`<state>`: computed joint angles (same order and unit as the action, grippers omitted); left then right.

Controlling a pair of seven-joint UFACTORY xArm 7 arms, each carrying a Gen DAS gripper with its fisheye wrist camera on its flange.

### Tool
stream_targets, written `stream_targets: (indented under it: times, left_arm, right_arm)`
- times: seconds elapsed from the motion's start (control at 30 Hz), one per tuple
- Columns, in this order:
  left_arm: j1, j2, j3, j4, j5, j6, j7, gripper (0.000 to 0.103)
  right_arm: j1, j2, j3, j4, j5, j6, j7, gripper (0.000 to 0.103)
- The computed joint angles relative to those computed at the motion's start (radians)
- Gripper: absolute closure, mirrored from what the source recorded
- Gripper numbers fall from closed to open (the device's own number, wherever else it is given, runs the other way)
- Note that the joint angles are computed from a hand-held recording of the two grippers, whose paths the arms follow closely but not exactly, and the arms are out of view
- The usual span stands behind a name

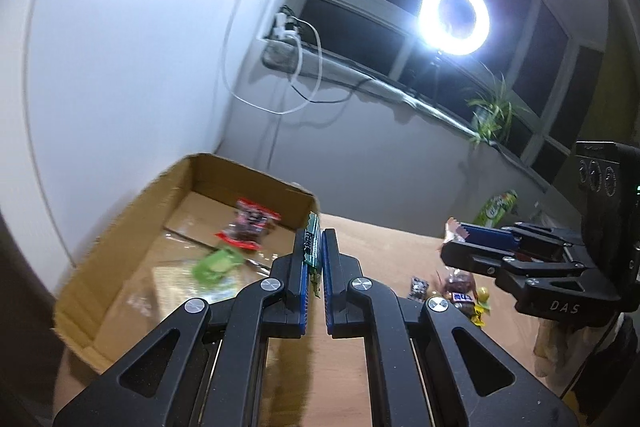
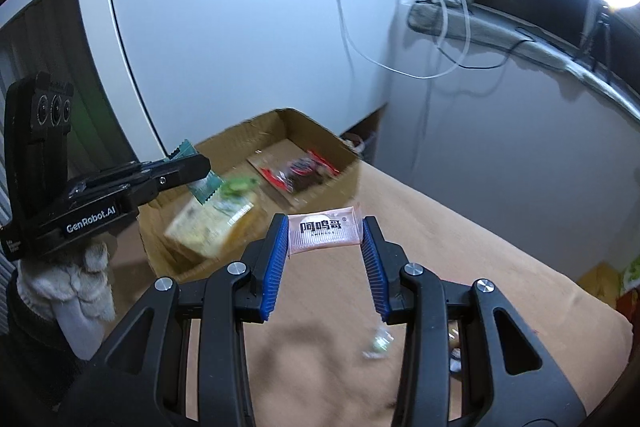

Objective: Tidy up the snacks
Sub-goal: 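Carry the pink candy and the green packet toward the cardboard box, then open both grippers to drop the pink candy and green packet into the box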

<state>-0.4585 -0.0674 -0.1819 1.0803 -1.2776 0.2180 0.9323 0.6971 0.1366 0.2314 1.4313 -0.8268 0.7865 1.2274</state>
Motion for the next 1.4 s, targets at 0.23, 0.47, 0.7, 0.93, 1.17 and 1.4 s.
stream_targets:
  times: [0.23,0.47,0.7,0.93,1.17,1.4]
  left_arm:
    - [0.024,-0.009,0.022,-0.016,-0.028,-0.011,0.017,0.098]
    - [0.056,0.009,0.032,-0.035,0.039,-0.033,-0.056,0.098]
    - [0.072,0.017,0.033,-0.047,0.088,-0.044,-0.104,0.098]
    - [0.079,0.019,0.03,-0.062,0.175,-0.063,-0.186,0.079]
    - [0.071,0.023,0.033,-0.066,0.226,-0.077,-0.23,0.066]
    - [0.064,0.018,0.031,-0.061,0.202,-0.071,-0.206,0.065]
  right_arm:
    - [0.022,0.139,-0.041,0.148,0.043,-0.04,-0.069,0.064]
    - [0.063,0.258,-0.101,0.288,0.123,-0.045,-0.155,0.064]
    - [0.091,0.329,-0.141,0.366,0.192,-0.04,-0.224,0.064]
    - [0.111,0.352,-0.174,0.391,0.205,-0.042,-0.237,0.04]
    - [0.119,0.331,-0.188,0.371,0.172,-0.042,-0.194,0.032]
    - [0.119,0.302,-0.18,0.343,0.145,-0.025,-0.174,0.032]
